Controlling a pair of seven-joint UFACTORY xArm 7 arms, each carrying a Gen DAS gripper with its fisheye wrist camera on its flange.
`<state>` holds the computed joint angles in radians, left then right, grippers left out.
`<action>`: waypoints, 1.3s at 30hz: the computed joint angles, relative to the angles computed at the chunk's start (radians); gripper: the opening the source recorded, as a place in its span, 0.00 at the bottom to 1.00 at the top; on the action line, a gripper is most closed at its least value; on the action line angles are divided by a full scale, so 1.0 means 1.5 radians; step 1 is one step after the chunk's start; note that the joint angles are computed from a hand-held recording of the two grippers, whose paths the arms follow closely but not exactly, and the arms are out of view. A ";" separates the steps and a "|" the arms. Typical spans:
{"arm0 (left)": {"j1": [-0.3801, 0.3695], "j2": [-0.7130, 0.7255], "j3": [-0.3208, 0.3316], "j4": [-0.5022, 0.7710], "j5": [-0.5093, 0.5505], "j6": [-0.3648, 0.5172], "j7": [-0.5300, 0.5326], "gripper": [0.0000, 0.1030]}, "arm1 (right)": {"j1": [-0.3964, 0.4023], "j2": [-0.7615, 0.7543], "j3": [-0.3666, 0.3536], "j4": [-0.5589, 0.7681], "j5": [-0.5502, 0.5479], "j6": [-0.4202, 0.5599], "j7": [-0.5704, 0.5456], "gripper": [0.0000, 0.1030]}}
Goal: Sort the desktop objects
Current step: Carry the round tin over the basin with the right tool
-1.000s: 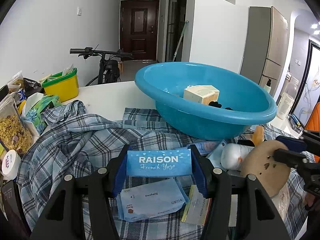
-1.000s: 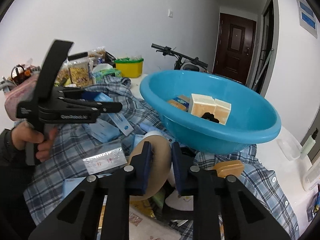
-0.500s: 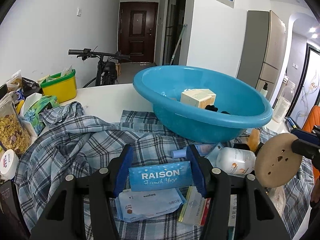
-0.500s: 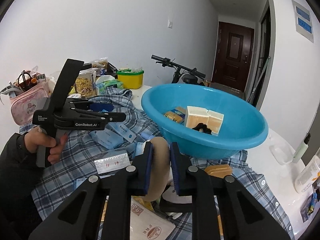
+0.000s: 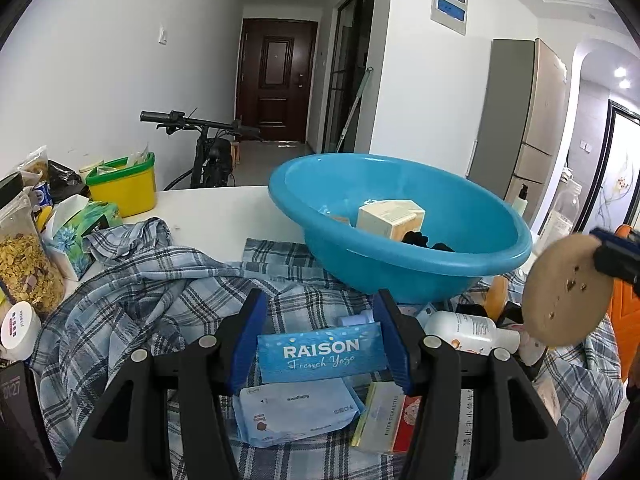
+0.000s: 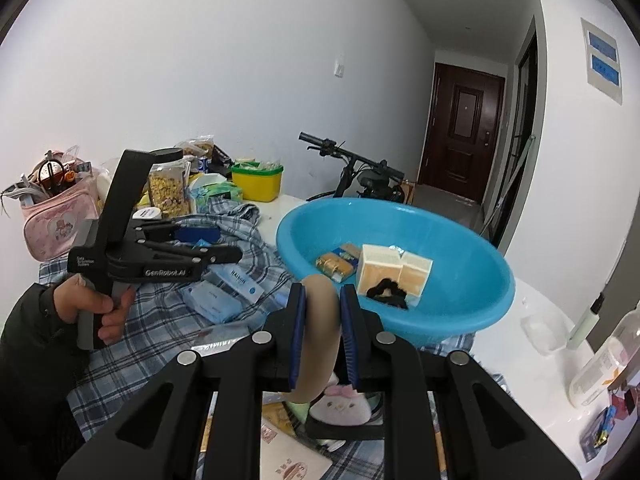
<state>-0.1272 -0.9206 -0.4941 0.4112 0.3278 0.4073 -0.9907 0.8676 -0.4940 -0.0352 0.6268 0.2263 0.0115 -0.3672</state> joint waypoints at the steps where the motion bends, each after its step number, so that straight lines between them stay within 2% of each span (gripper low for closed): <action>1: 0.000 0.002 0.000 0.001 0.000 0.001 0.000 0.56 | 0.005 0.003 -0.007 0.006 0.001 0.001 -0.003 0.16; 11: -0.002 0.003 -0.001 0.001 0.001 0.009 -0.005 0.56 | 0.009 0.060 -0.030 0.085 0.023 0.010 -0.048 0.16; 19: -0.006 0.001 0.000 0.000 0.003 0.009 -0.005 0.56 | -0.017 0.142 -0.031 0.180 0.085 0.012 -0.095 0.16; 21: -0.006 0.000 -0.001 0.001 0.004 0.008 -0.005 0.56 | 0.004 0.171 -0.052 0.214 0.128 0.021 -0.129 0.16; 30: -0.007 0.000 0.001 0.000 0.004 0.013 -0.004 0.56 | -0.041 0.296 -0.028 0.325 0.256 0.013 -0.215 0.16; 32: -0.007 0.001 0.002 -0.001 0.004 0.009 -0.004 0.56 | -0.058 0.309 -0.014 0.323 0.268 -0.012 -0.214 0.16; 34: -0.006 0.001 0.001 -0.001 0.005 0.010 -0.003 0.56 | -0.083 0.318 0.004 0.312 0.230 -0.040 -0.172 0.16; 39: -0.006 -0.001 0.000 0.001 0.006 0.012 -0.003 0.56 | -0.118 0.323 0.040 0.310 0.300 -0.052 -0.221 0.16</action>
<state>-0.1362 -0.9219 -0.4939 0.4123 0.3362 0.4256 -0.9948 0.6913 -0.0098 0.0248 1.0918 0.6764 -0.0662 -0.6986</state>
